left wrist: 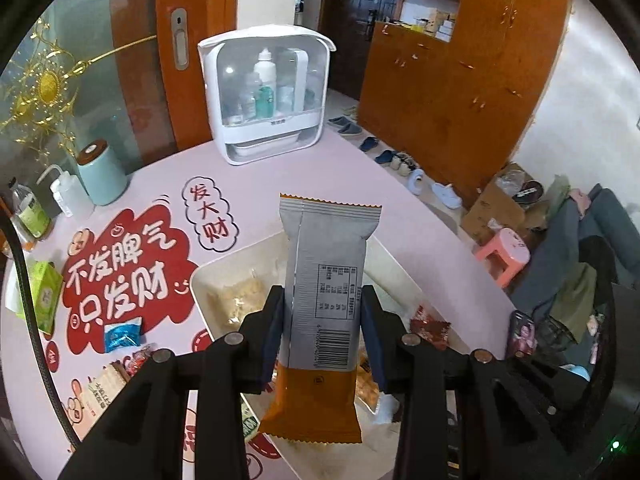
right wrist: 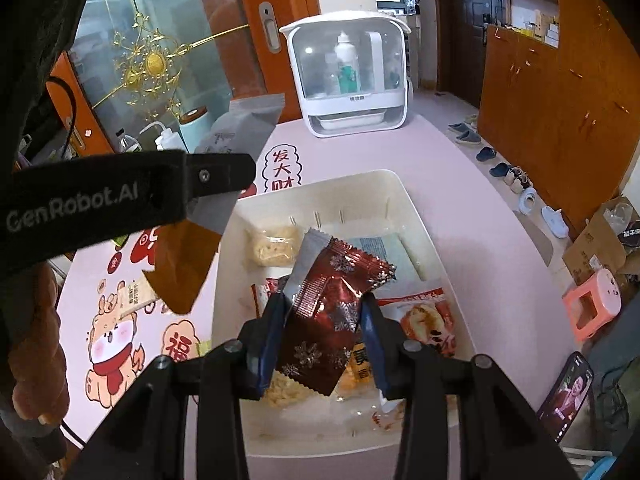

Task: Organize snacks
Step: 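Release the biscuit bar from the left tool while the right tool drops the brown-red packet into the tray, then move the left tool to the beige biscuit pack while the right tool approaches the red candy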

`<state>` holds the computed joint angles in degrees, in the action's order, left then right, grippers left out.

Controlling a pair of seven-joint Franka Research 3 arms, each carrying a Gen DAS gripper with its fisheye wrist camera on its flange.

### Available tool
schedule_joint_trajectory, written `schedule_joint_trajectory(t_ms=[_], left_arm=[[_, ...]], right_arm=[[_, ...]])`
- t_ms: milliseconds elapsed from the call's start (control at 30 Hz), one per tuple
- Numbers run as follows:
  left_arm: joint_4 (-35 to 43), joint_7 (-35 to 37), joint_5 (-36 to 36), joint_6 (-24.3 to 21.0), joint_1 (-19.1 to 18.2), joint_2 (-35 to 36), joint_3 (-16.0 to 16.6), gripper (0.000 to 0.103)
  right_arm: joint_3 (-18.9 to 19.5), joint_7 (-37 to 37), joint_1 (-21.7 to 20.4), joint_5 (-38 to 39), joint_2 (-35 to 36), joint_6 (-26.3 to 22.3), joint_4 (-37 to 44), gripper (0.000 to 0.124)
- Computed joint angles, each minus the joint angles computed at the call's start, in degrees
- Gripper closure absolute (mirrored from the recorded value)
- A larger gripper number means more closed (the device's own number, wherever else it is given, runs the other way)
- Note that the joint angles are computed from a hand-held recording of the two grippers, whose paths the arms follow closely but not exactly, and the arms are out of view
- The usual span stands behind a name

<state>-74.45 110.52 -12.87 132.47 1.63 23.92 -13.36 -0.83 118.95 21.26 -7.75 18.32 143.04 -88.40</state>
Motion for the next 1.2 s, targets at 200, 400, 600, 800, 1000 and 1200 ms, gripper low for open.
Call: schedule_joint_trajectory(t_ms=[200, 400, 600, 800, 1000, 1200], left_arm=[[0.3, -5.8, 7.0, 1.8, -2.7, 0.8, 2.3, 0.042], [-2.0, -6.7, 7.7, 3.6, -1.6, -0.5, 1.8, 0.024], [-2.4, -7.9, 7.6, 3.0, -0.8, -1.0, 2.0, 0.024], [-4.8, -6.4, 6.0, 3.5, 0.5, -2.8, 1.8, 0.024], [-6.8, -4.3, 4.3, 3.7, 1.7, -4.4, 2.0, 0.023], [-8.1, -1.9, 2.8, 3.8, 3.0, -6.0, 2.6, 0.023]], right_arm=[[0.5, -2.5, -1.0, 2.2, 1.0, -1.4, 1.0, 0.083], [0.4, -3.2, -0.7, 2.8, 1.6, -2.1, 1.8, 0.083], [0.2, -3.4, 0.0, 2.2, 1.6, -1.9, 1.8, 0.083], [-0.4, -0.6, 1.1, 0.0, 1.5, -2.6, 2.1, 0.083], [-1.7, 6.3, 2.8, -4.8, 1.7, -4.3, 2.9, 0.069], [-1.7, 11.6, 4.1, -8.5, 2.3, -6.3, 4.5, 0.069]])
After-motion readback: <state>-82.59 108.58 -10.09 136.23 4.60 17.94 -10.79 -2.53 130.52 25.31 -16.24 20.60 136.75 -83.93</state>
